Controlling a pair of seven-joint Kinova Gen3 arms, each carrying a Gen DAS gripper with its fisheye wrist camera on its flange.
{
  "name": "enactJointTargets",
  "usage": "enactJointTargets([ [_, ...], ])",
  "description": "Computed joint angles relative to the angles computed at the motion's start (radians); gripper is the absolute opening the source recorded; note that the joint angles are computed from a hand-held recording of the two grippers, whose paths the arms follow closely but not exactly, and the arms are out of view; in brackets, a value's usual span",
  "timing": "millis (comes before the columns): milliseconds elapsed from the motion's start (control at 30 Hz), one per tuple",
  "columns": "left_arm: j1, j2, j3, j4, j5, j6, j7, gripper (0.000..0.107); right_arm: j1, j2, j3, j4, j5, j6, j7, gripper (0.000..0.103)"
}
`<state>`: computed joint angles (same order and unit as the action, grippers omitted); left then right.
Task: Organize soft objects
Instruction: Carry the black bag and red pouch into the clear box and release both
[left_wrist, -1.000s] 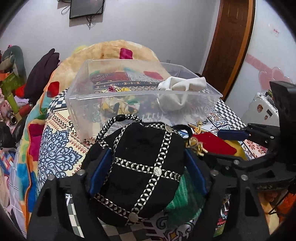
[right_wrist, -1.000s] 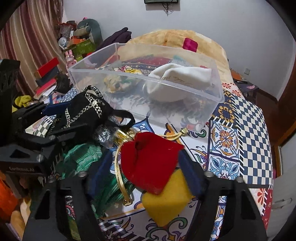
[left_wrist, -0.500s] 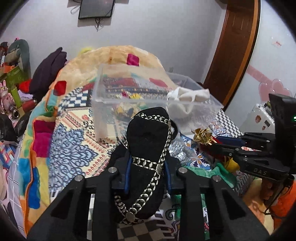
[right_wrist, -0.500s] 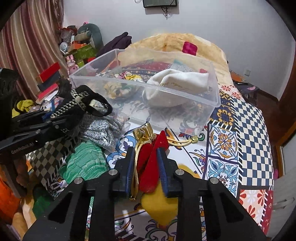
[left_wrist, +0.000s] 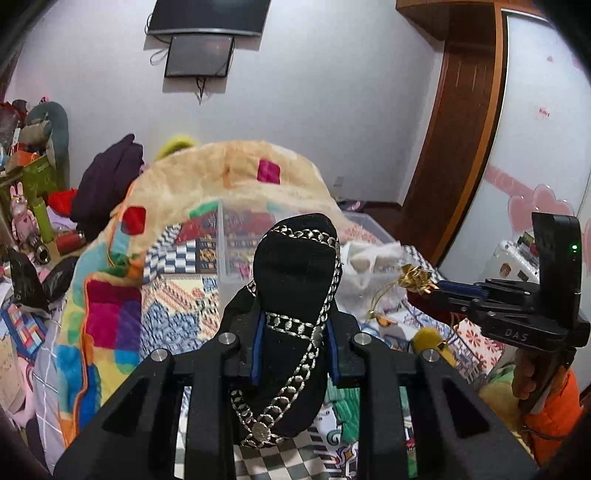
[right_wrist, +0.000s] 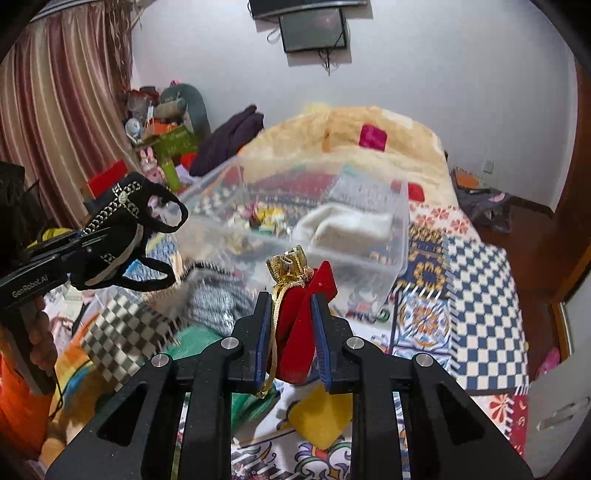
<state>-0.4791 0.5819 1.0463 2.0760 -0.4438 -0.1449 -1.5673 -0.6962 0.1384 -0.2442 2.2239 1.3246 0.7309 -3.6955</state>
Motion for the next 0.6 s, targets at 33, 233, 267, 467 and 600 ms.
enactJointTargets([
  [33, -0.006, 0.000, 0.008, -0.003, -0.002, -0.002, 0.001, 0.026, -0.008, -0.005, -0.004, 0.000, 0.003, 0.018, -0.007, 0.020],
  [233, -0.009, -0.008, 0.035, -0.053, -0.004, -0.012, 0.012, 0.026, -0.012, -0.033, -0.011, -0.024, 0.039, 0.088, -0.010, 0.020],
  [267, -0.001, -0.013, 0.027, -0.059, -0.005, -0.016, 0.015, 0.026, -0.009, -0.034, -0.012, -0.029, 0.047, 0.095, -0.009, 0.020],
  [467, 0.089, -0.030, -0.048, -0.131, -0.021, -0.012, 0.045, 0.026, 0.017, -0.024, -0.004, -0.068, 0.107, 0.105, -0.001, 0.020],
  [600, 0.195, -0.036, -0.150, -0.187, -0.005, -0.004, 0.051, 0.026, 0.041, -0.002, 0.011, -0.101, 0.146, 0.087, 0.008, 0.020],
])
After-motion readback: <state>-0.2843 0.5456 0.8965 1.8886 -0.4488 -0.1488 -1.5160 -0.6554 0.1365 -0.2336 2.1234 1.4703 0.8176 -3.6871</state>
